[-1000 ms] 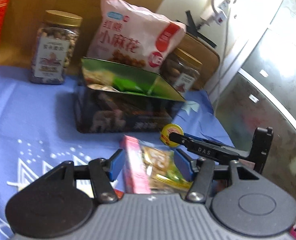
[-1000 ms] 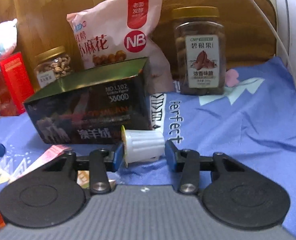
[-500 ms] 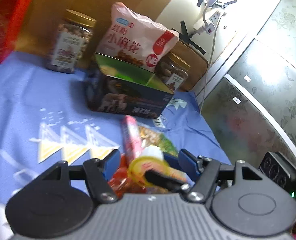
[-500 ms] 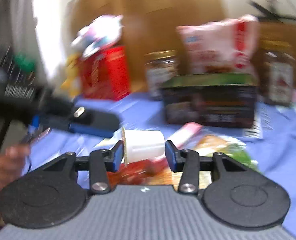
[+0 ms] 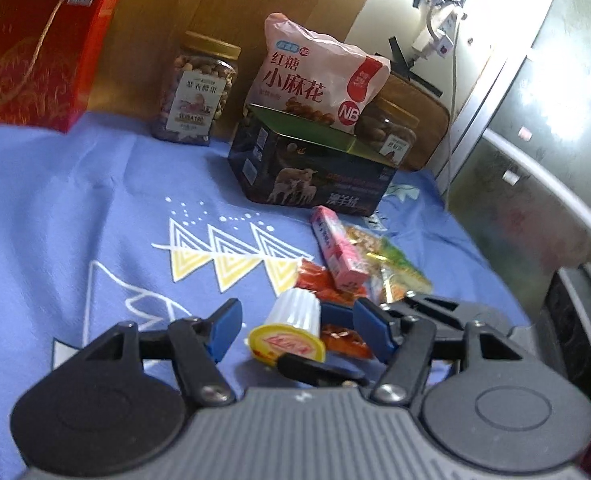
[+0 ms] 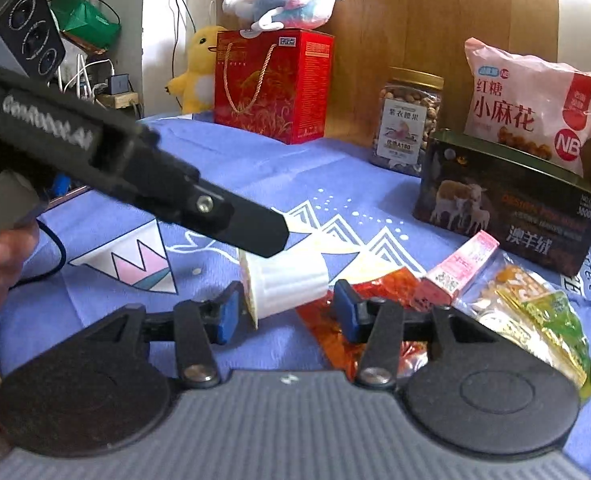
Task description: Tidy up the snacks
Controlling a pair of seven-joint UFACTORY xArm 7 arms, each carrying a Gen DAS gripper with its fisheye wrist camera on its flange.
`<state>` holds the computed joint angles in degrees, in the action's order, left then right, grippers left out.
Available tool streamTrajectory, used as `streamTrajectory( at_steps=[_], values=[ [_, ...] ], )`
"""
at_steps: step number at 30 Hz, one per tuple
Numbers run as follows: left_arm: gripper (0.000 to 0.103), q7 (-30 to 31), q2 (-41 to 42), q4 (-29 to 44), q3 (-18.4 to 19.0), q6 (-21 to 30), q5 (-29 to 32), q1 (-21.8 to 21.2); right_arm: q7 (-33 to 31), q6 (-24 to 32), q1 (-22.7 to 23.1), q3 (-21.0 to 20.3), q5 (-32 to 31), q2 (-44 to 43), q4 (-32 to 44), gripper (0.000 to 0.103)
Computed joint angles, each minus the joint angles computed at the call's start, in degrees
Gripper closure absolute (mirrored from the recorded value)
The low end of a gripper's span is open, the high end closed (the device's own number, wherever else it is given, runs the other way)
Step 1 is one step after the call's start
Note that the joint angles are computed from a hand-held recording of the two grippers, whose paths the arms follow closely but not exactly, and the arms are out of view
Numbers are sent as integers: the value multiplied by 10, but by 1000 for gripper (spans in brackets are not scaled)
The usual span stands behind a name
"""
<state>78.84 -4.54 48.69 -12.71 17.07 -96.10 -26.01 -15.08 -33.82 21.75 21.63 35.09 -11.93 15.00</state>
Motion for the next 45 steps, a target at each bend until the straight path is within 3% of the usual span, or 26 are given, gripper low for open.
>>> streamTrajectory(
  at_steps=[4, 5, 6, 8, 10, 13, 18, 21, 24, 27, 31, 32, 36, 38, 40, 42, 43, 45],
  values=[
    [41, -9, 13, 5, -9, -31, 33, -8, -10, -9, 2, 7, 8, 9, 4, 46],
    [43, -28, 20, 7, -9, -33, 56, -10, -16, -12, 4, 9, 14, 12, 5, 46],
    [52, -60, 27, 9, -9, -32, 91, -11, -18, -15, 7, 6, 13, 15, 6, 46],
    [56, -107, 35, 8, -9, -31, 143, -13, -27, -17, 11, 4, 18, 19, 8, 48],
    [56, -111, 35, 8, -6, -23, 148, -12, -54, -27, 14, 11, 47, 24, 12, 55],
    [56, -111, 27, 9, -3, -18, 146, -11, -29, -29, 23, -11, 19, 12, 4, 55],
    [56, -116, 21, 46, 0, -19, 160, -14, -55, -67, 9, -16, 10, -6, 9, 55],
    [57, -186, 62, 115, -2, -18, 237, -12, -74, -63, -16, -40, -21, -11, 28, 55],
    [57, -229, 128, 200, -15, -35, 306, -10, -47, -45, -49, -93, -95, 1, 63, 55],
    [58, -325, 213, 303, -10, -39, 413, -19, 37, -4, -77, -158, -201, 30, 113, 55],
    [58, -446, 322, 442, 15, -4, 528, -44, 149, 37, -117, -205, -311, 79, 174, 54],
    [58, -471, 349, 477, 21, 7, 553, -51, 160, 42, -128, -206, -320, 89, 183, 54],
    [56, -538, 423, 572, 29, 34, 624, -66, 85, 34, -144, -185, -237, 121, 205, 54],
    [55, -566, 446, 598, 32, 36, 651, -72, 79, 28, -146, -185, -226, 122, 201, 52],
    [55, -573, 446, 594, 18, 22, 662, -64, 98, 12, -154, -190, -243, 114, 186, 50],
    [55, -545, 417, 546, -23, -20, 650, -35, 88, -17, -153, -185, -224, 92, 156, 50],
    [55, -519, 395, 509, -56, -47, 637, -10, 97, -24, -163, -177, -227, 75, 138, 50],
    [53, -447, 356, 441, -149, -84, 594, 69, 185, -21, -154, -209, -297, 19, 82, 50]
  ],
)
